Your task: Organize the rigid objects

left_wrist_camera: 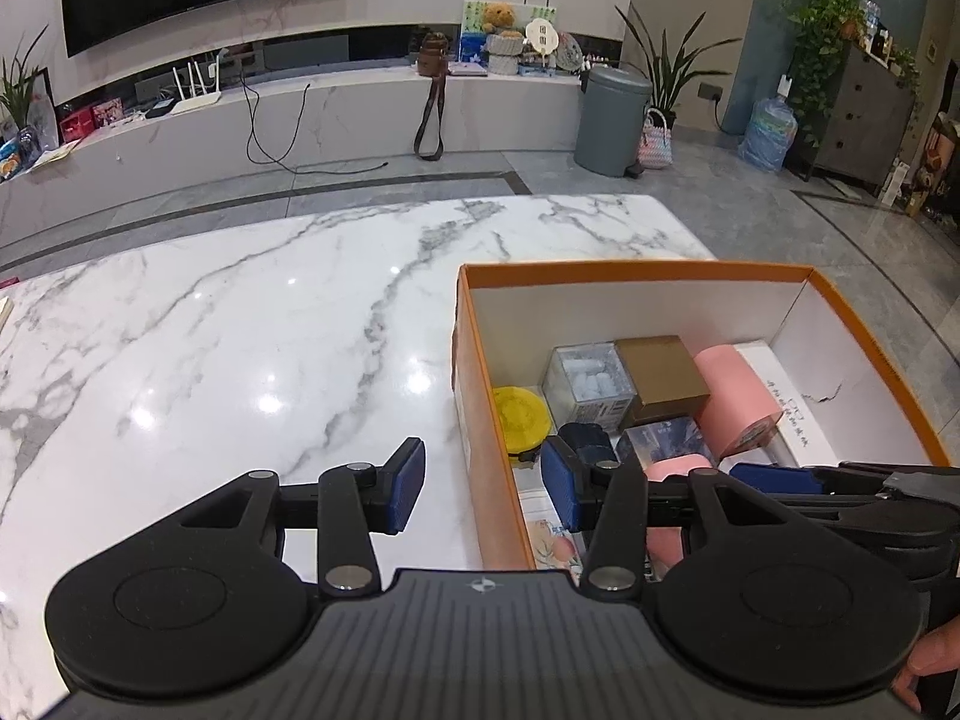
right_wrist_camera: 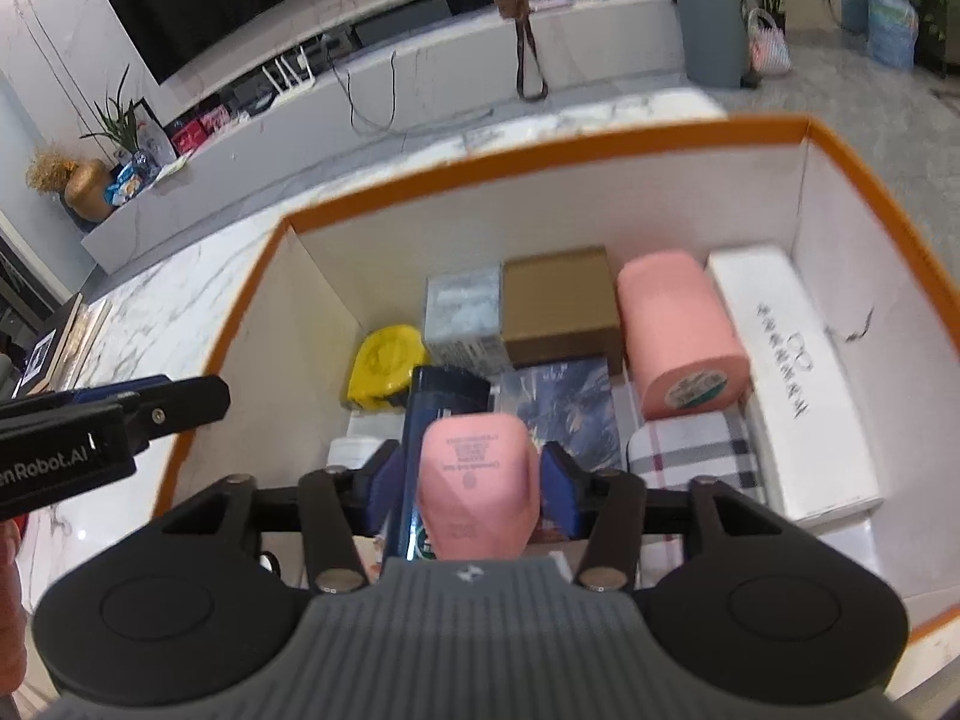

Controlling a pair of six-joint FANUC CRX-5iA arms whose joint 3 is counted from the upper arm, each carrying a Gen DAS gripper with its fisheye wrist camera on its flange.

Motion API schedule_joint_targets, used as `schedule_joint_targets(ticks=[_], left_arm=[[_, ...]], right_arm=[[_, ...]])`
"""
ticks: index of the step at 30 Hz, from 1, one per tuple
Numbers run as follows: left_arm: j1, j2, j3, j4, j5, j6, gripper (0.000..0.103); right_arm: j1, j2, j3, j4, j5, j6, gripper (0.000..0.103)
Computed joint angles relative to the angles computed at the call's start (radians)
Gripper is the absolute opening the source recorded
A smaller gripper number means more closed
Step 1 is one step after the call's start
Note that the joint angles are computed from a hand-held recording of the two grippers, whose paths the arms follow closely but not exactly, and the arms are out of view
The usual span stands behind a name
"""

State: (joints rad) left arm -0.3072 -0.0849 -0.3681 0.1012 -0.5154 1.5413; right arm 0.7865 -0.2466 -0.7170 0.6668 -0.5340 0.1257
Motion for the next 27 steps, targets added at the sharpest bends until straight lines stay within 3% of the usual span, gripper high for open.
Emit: schedule_joint_targets(ticks=[8,11,14,17,20,26,27], left_arm=[[-0.003,-0.129,-0.094,0.037,0.058,-0.014,0.055],[-0.011,-0.173,-0.115,0.017,0.061,0.031,0.057],[-0.045,-0.219,-0.119,-0.121,0.081,0.174,0.060],[-0.117,-0.243,-0.072,-0.361,0.030,0.421,0.063],[-0.183,-0.267,-0.061,-0.528,0.005,0.603,0.064],[-0.349,-0.285,-0.052,-0.861,-0.080,0.947,0.075],[-0.360,-0.289,-0.058,-0.879,-0.086,0.955,0.076]], right_arm=[[0.077,-0.111,-0.077,0.218,-0.070,-0.140,0.063],[0.127,-0.172,-0.107,0.285,-0.120,-0.162,0.065],[0.187,-0.234,-0.141,0.349,-0.187,-0.197,0.070],[0.252,-0.286,-0.181,0.433,-0.265,-0.263,0.073],[0.328,-0.325,-0.226,0.517,-0.361,-0.347,0.078],[0.471,-0.324,-0.283,0.614,-0.566,-0.504,0.092],[0.497,-0.319,-0.287,0.611,-0.599,-0.529,0.094]])
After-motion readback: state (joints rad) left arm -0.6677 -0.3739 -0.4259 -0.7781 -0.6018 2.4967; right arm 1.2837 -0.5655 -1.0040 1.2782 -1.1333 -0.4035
